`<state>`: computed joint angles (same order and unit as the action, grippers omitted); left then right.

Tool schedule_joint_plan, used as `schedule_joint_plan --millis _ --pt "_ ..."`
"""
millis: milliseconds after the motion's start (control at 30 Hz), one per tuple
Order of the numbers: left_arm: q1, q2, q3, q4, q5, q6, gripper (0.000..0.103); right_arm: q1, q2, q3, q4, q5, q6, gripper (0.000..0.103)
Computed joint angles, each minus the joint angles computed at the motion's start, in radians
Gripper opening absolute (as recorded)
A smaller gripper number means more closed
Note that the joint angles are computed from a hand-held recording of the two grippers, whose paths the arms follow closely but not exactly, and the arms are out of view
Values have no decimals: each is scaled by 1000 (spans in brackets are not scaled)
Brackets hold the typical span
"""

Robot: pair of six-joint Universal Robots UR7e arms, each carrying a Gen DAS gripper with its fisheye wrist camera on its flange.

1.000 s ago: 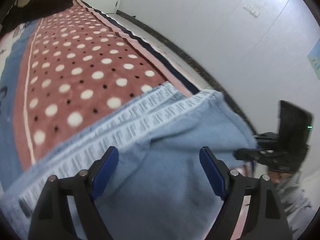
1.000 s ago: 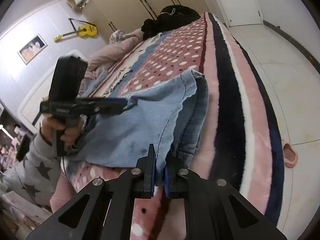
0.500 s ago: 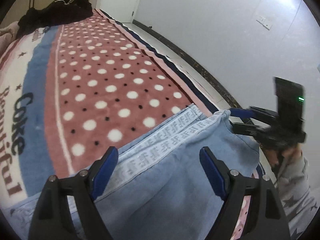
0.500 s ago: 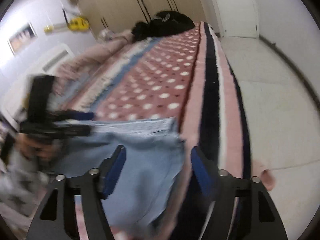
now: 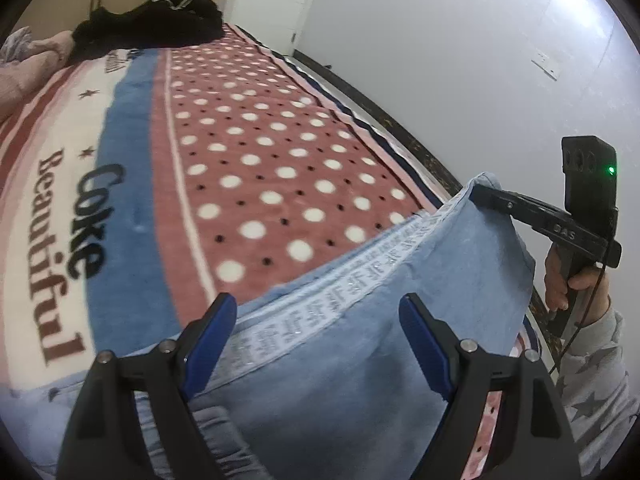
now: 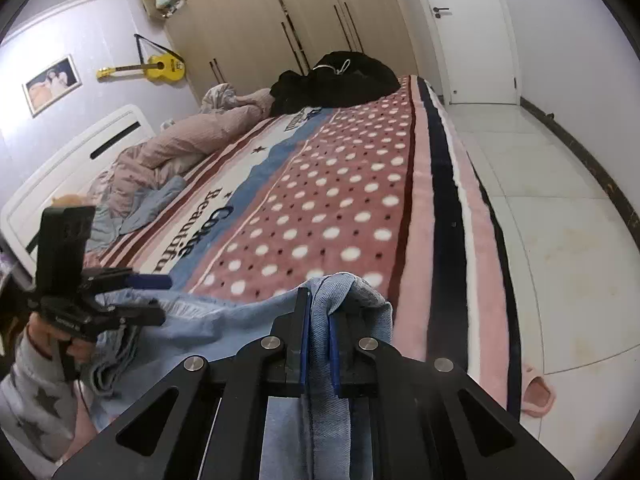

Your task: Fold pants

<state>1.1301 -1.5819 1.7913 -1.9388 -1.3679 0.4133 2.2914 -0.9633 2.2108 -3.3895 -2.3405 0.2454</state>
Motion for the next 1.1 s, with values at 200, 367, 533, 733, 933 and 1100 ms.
schedule_joint_plan --millis 200,367,533,733,933,1100 --pt "21 1 -7 -9 36 2 80 -69 22 -39 172 -31 110 2" --pt "30 -46 -21 11 -20 22 80 -76 10 -22 234 -32 198 19" --pt "42 -142 -23 32 -62 58 81 26 -53 29 233 -76 286 54" --pt "116 -259 -35 56 -100 93 83 121 -98 166 133 14 527 62" --pt "186 -324 -40 72 -116 99 83 188 43 214 -196 71 618 62" --pt "220 -336 -52 90 -140 106 83 154 124 177 -265 37 610 55"
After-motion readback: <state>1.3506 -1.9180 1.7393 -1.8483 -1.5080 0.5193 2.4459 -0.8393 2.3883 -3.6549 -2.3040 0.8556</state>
